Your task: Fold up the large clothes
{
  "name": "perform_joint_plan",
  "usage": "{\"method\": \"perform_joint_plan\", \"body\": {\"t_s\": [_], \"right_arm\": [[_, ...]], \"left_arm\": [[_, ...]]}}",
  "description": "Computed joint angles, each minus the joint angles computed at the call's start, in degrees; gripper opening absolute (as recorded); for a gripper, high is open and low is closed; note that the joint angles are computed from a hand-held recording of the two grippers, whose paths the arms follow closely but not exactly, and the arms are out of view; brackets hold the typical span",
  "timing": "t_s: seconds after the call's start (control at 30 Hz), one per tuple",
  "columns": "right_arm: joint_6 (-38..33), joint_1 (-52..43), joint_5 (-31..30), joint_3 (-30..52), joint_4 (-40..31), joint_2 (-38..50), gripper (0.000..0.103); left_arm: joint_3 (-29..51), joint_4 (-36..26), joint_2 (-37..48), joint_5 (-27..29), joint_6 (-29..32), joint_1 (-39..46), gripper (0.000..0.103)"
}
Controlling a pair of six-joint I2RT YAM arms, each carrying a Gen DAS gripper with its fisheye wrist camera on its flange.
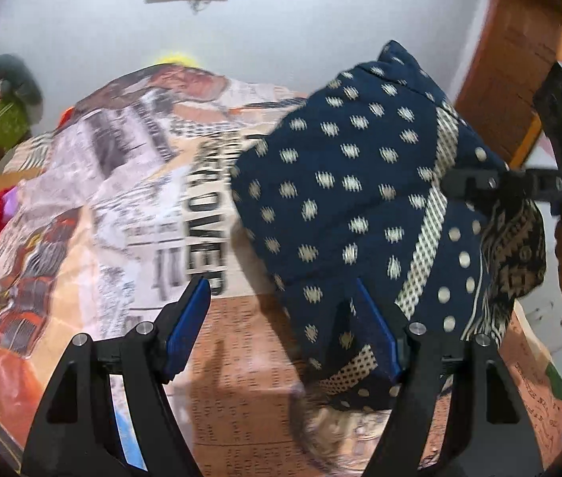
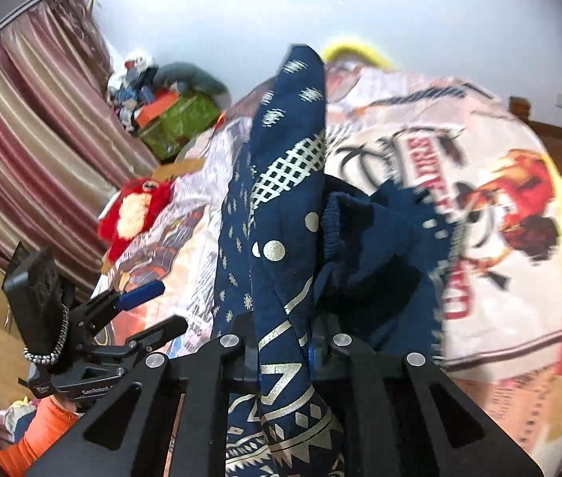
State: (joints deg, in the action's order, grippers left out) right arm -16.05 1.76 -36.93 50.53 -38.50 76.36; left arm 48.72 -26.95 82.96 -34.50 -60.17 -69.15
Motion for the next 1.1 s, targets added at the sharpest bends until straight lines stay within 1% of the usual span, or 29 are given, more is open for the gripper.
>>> {"method": "perform_joint_plan", "body": {"t_s": [0.1, 0.17, 0.2, 0.23, 0.27, 0.33, 0.4, 0.43, 0.47, 0.5, 0.53, 0.6, 0.67, 0.77, 0.83, 0.9, 0.93, 1.03, 1.1], "right_arm": [[-3.7, -5.0, -0.1, 0.7, -1.7, 1.5, 0.012], [-5.5, -7.8, 0.5, 0.6, -1.2, 4.8, 0.012], [-4.9, -8.5, 1.3, -0.1, 0.8, 7.2, 0.012], [-4.3, -8.8, 2.3, -0.9, 2.7, 8.8, 0.012], [-4.0, -8.6, 3.3, -1.5, 4.3, 10.2, 0.012], [-4.7, -8.5, 4.5, -2.9, 7.8, 12.4, 0.012], [-6.3, -9.0, 4.2, -4.2, 9.7, 12.0, 0.015], [-7.6, -9.1, 4.3, -4.2, 9.4, 11.7, 0.018], [-8.5, -9.0, 4.7, -4.1, 9.0, 11.6, 0.022], [-9.3, -8.5, 6.2, -3.7, 8.5, 11.5, 0.036], [-9.9, -8.2, 8.0, -3.8, 8.5, 11.1, 0.059], [-10.6, -8.9, 7.9, -5.1, 9.7, 9.8, 0.08], [-12.2, -9.8, 6.5, -5.1, 9.2, 9.6, 0.082], [-11.6, -10.1, 6.2, -2.8, 7.4, 14.1, 0.083], [-11.2, -10.1, 5.6, -1.4, 6.3, 17.1, 0.083], [-10.9, -10.4, 3.9, 0.3, 5.5, 20.5, 0.085], [-10.9, -10.5, 3.0, 1.1, 4.9, 22.0, 0.086], [-10.6, -10.4, -0.2, 4.5, 2.3, 27.5, 0.089], [-10.7, -10.0, -1.5, 6.4, 1.2, 30.4, 0.09]], "left_arm": [[4.5, 1.9, 6.1, 2.1, 3.3, -0.1, 0.073], [7.2, 2.8, 10.5, 4.3, 4.8, 0.6, 0.073], [8.3, 3.7, 13.0, 6.2, 5.1, 1.5, 0.074], [8.6, 4.7, 14.2, 7.6, 5.1, 2.2, 0.077], [8.7, 5.4, 15.2, 8.6, 4.9, 2.8, 0.08], [7.6, 7.6, 15.9, 9.4, 3.9, 3.7, 0.091], [4.7, 10.7, 14.5, 10.7, 3.8, 4.8, 0.094], [3.4, 12.1, 13.8, 11.7, 3.8, 5.4, 0.094], [2.2, 13.2, 13.0, 12.6, 3.6, 6.0, 0.094], [0.8, 14.4, 12.1, 13.6, 3.4, 6.6, 0.094], [-0.4, 15.5, 11.2, 14.5, 3.1, 7.1, 0.094], [-2.2, 17.6, 9.9, 15.7, 2.6, 7.7, 0.094], [-4.2, 20.4, 9.1, 17.7, 1.9, 8.5, 0.094], [-7.8, 26.3, 8.0, 22.0, 0.8, 10.8, 0.094], [-10.5, 31.7, 7.4, 24.7, -0.1, 12.3, 0.094], [-13.0, 36.3, 6.5, 26.6, -0.5, 13.5, 0.094], [-13.6, 37.7, 6.5, 27.4, -0.4, 14.3, 0.094], [-13.2, 39.3, 8.9, 31.0, 0.7, 17.4, 0.094], [-14.5, 44.0, 11.0, 34.9, 0.6, 20.0, 0.097]]}}
